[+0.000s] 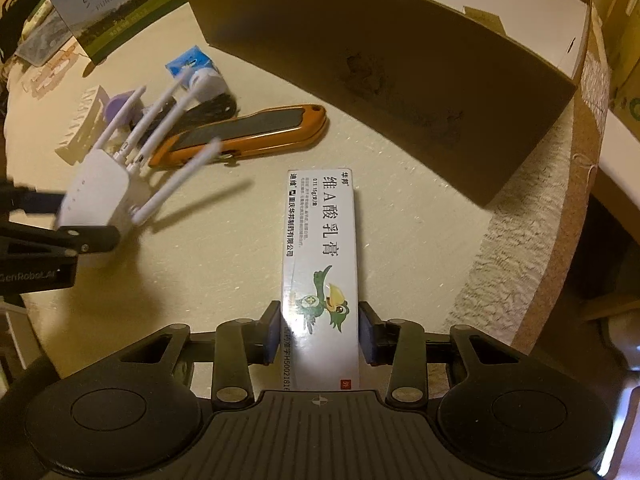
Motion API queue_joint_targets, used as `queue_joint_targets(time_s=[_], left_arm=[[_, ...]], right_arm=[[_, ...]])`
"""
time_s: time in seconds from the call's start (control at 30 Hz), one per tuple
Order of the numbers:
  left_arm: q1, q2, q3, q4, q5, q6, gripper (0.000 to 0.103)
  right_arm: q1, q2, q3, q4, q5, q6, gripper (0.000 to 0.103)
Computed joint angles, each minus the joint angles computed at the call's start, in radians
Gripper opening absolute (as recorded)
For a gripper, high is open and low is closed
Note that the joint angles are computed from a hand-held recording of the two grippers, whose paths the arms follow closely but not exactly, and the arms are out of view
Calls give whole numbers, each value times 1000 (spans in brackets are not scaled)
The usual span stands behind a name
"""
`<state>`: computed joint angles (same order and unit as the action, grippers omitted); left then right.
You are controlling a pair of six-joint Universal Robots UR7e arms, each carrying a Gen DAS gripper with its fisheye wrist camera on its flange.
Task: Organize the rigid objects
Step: 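Grasp the white wifi router with the left gripper while the right holds the medicine box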
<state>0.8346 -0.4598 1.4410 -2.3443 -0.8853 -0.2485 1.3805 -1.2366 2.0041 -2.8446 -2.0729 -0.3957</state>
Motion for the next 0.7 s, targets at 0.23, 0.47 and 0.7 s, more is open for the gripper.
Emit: queue_joint_targets(time_s=[0.23,0.47,0.7], left_arm=[[-15,27,-36,59,6,-45,53],[-8,74,-121,140,28,-81,54],[-12,91,-128,146,64,-88,52]], right_arm=[[17,28,-26,15,-32,34,37],[35,85,-73,-6,-63,62,49],[39,116,-93,-47,-73,74,49]])
